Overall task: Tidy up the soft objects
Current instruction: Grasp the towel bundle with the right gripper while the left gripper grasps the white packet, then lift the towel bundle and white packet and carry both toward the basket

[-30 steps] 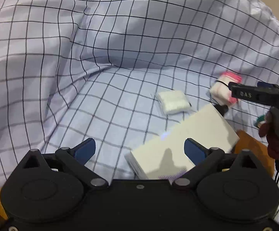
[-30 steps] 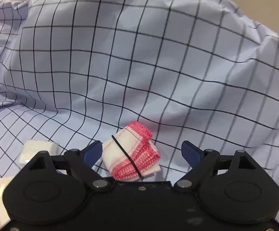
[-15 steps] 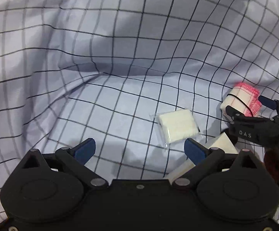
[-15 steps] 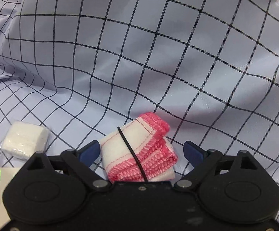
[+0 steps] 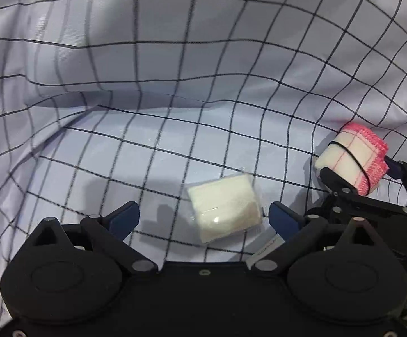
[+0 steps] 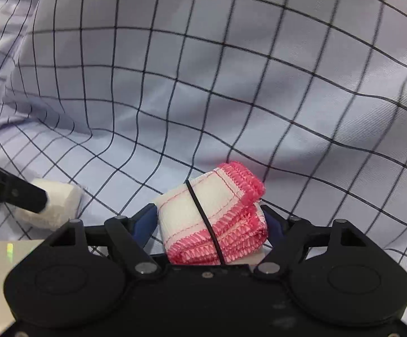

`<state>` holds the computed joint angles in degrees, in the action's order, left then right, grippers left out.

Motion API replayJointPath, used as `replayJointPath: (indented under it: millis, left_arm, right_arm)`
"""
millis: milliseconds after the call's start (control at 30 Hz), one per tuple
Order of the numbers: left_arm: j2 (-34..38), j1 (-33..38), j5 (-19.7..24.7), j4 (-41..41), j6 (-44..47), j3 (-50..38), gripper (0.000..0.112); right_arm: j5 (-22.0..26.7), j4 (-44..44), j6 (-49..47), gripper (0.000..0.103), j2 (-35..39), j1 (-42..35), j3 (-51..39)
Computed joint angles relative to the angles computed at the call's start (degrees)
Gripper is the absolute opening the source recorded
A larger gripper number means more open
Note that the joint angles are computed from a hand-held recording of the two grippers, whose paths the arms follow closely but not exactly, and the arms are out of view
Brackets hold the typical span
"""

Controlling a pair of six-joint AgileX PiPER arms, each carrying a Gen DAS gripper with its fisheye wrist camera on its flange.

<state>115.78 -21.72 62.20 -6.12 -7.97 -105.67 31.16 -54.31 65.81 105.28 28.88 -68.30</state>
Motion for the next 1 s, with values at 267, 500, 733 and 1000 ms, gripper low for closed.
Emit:
replayJointPath:
  millis: [267, 500, 733, 1000]
  left_arm:
    - [6.23, -2.42, 3.34, 3.09, -2.57, -6.99, 0.094]
    - [8.85, -3.10, 2.50, 2.79, -3.12, -8.81, 0.071]
    - [6.18, -1.01, 0.02, 1.41, -1.95, -6.05, 0.057]
    - [-1.86, 4.28, -4.70, 1.65, 1.34, 4.21, 0.057]
  right_arm:
    - [-0.70, -1.23, 2.44, 0.078, -3.72, 0.38, 3.64]
    - [-0.86, 1.70, 0.35, 0.078, -4.36, -0.63, 3.27]
    - [1.17, 5.64, -2.80, 0.078, -5.38, -0.45, 1.48]
    - [8.11, 11.50, -8.26, 0.078, -4.03, 3.68, -5.55]
